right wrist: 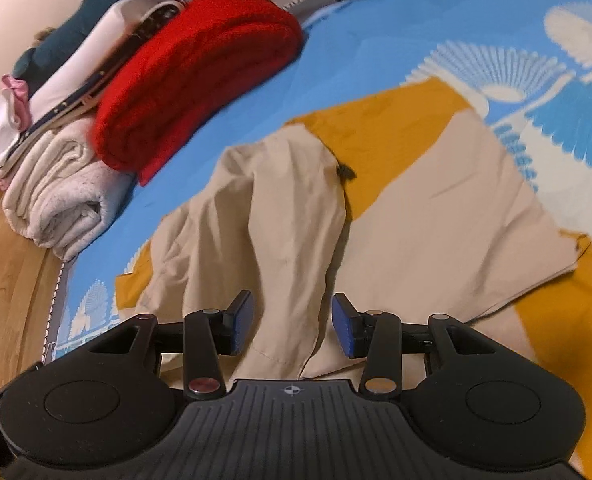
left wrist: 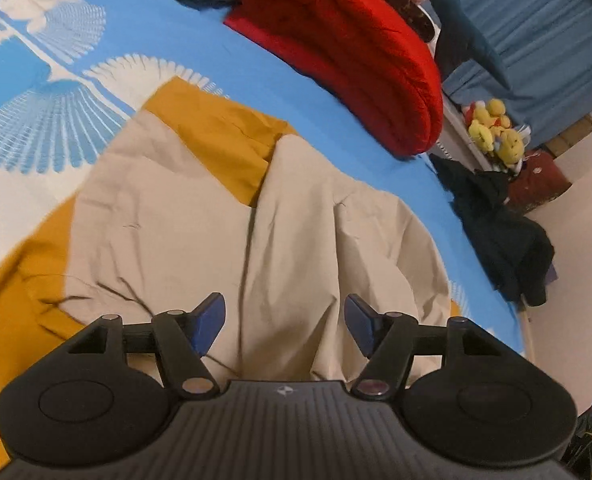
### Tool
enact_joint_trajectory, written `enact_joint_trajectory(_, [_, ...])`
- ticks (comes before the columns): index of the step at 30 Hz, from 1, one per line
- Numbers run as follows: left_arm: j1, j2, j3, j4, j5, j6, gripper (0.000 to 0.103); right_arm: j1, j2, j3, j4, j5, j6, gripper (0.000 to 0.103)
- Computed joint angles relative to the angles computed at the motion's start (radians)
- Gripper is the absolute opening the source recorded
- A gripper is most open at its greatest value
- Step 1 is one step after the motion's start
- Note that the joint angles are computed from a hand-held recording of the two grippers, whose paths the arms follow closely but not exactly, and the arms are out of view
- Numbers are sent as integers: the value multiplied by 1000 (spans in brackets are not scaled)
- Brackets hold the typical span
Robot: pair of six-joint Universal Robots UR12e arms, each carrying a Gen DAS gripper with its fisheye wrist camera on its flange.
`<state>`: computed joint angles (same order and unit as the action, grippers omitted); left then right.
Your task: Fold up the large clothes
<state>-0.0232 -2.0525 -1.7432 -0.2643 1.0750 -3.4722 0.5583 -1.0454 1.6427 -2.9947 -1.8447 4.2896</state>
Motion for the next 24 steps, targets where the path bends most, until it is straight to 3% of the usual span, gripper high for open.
enact_joint_trajectory(2, [-6,-17,9,6,-1,0,70,0,11,-6,-36,6,9,45])
enact_joint_trajectory(8, [-3,-54,33,-25,-98,-4,69,-1,54,-21,-223,51,9,47])
enact_joint_trajectory(9, [-8,-56,40,-60,-87,21,63,-2,59,-27,-222,60,8,47])
enact_joint_trajectory(10, [-15,-59,49,-100,-64,47,40,-3,63,-34,-208,69,6,47])
enact_joint_trajectory(12, [-16,-69,57,-124,-70,64,4,-4,69,-48,-172,82,-6,46])
enact_joint_trajectory(13, [-16,-71,56,-108,-57,58,2,-3,75,-57,-158,77,-10,28])
enact_joint_trajectory(14, [-17,-75,50,-50,-41,35,2,-2,80,-62,-157,73,-14,1])
enact_joint_trajectory(16, [-11,-78,24,154,-25,-31,1,1,92,-74,-177,58,-28,1])
enact_joint_trajectory(17, [-2,-75,14,259,-34,-60,1,1,103,-75,-239,60,-45,0])
enact_joint_trajectory(19, [12,-77,3,455,-78,-108,2,5,129,-71,-448,51,-53,0])
enact_joint_trajectory(20, [14,-78,1,504,-91,-100,2,14,139,-78,-553,19,-50,0])
enact_joint_trajectory(22, [2,-75,-7,476,-63,-62,2,29,160,-88,-720,-52,-77,0])
enact_joint_trajectory(24, [-19,-73,-1,295,16,-15,1,40,158,-75,-720,-145,-53,0])
